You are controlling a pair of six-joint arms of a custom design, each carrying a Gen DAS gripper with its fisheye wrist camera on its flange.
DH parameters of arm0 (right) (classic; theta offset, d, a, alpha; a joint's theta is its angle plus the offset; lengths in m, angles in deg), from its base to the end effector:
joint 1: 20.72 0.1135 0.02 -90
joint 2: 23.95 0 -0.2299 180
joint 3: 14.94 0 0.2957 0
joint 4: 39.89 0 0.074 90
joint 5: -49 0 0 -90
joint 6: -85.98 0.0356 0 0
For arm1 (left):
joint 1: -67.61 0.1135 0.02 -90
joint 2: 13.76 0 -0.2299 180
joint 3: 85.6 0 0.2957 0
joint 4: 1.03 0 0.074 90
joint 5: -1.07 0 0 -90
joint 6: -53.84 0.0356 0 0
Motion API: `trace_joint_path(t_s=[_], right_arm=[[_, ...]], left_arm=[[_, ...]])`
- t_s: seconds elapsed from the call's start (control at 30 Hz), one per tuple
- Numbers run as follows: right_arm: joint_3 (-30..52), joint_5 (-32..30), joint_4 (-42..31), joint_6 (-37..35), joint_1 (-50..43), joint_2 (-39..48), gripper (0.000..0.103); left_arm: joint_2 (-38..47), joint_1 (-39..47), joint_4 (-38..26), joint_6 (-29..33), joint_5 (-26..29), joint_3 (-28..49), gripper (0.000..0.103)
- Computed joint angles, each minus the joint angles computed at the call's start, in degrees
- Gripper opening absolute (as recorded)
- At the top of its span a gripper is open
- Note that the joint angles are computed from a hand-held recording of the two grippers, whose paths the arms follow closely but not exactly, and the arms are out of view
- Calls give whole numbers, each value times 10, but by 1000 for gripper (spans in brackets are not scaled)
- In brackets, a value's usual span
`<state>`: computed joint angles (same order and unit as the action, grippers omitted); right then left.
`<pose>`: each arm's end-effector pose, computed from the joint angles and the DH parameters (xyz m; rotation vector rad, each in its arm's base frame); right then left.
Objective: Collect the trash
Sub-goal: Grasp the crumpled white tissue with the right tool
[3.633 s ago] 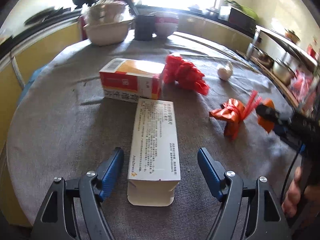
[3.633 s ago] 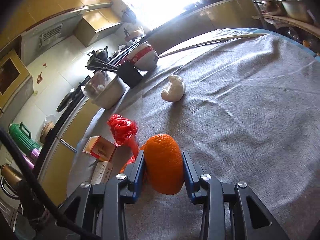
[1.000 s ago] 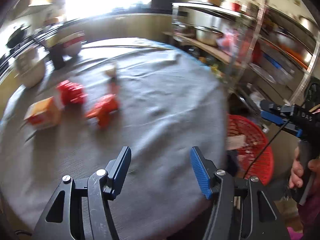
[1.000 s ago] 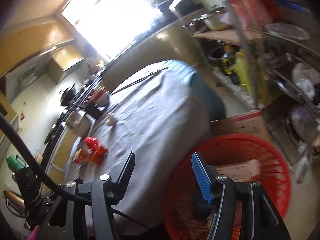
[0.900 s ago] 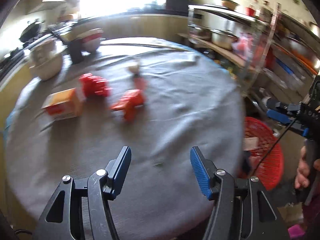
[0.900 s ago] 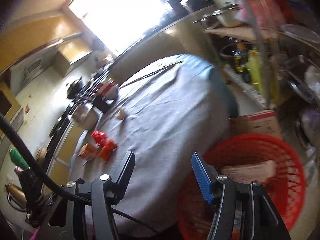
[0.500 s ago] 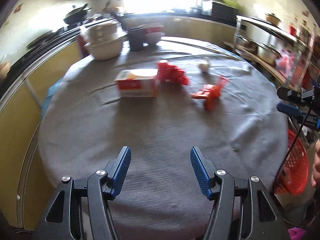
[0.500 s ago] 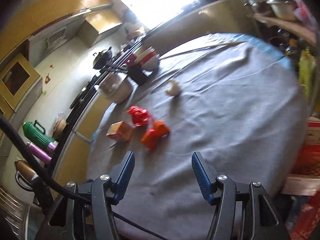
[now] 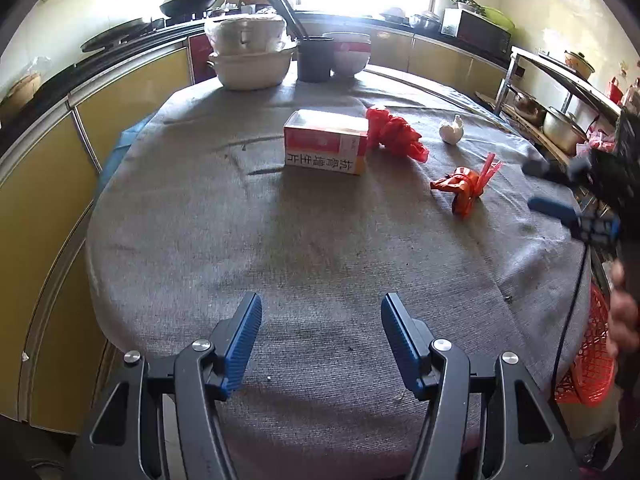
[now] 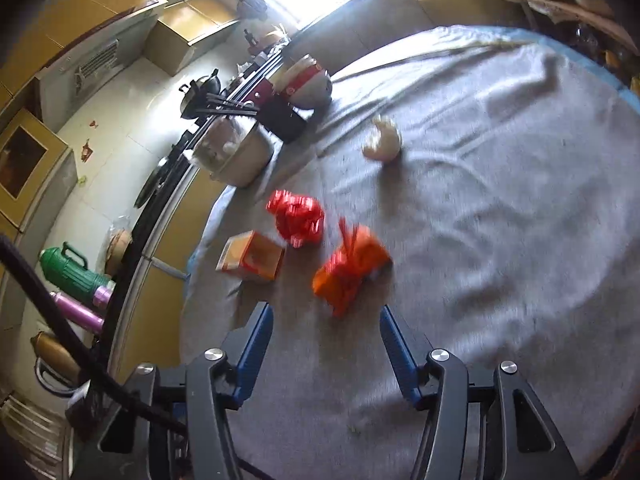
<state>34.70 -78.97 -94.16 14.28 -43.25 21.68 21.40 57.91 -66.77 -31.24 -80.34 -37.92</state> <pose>0.2111 -0.0639 0.2200 0.5397 2.2780 0.7677 0.1825 -0.0366 0.2225 0.3797 2.4695 -0.2221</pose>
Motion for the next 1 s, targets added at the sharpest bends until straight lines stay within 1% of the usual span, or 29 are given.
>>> trace_joint_path(t_s=[0.17, 0.3, 0.33, 0.37, 0.4, 0.43, 0.53, 0.6, 0.7, 0.73, 0.77, 0.9, 1.0], right_arm=[[94, 47, 76, 24, 14, 148, 60], [205, 68, 113, 52, 21, 309, 60], [232, 72, 119, 60, 22, 345, 56], [267, 80, 121, 68, 24, 390, 50], [293, 84, 121, 74, 26, 422, 48], [324, 92, 122, 85, 27, 460, 46], [380, 134, 115, 100, 34, 523, 43], [413, 148, 108, 118, 35, 559, 40], [431, 138, 115, 130, 32, 587, 38], [431, 130, 118, 119, 33, 589, 31], [426, 128, 121, 105, 34, 584, 29], [372, 127, 141, 46, 40, 524, 25], [311, 124, 149, 14, 35, 457, 25]], left_arm=[[-8, 27, -6, 8, 14, -5, 63], [-15, 55, -16, 17, 29, -7, 63], [-18, 62, -19, 21, 30, -8, 63], [-22, 70, -22, 26, 33, -10, 63], [-25, 76, -25, 29, 35, -11, 63], [-28, 84, -29, 34, 36, -11, 63], [-35, 103, -35, 46, 39, -11, 63], [-35, 116, -38, 54, 44, -10, 63], [-28, 123, -32, 55, 44, -7, 63], [-24, 121, -31, 54, 44, -6, 63], [-19, 117, -28, 51, 43, -4, 63], [-8, 79, -17, 40, 26, 3, 63], [19, 52, -9, 23, 29, 20, 63]])
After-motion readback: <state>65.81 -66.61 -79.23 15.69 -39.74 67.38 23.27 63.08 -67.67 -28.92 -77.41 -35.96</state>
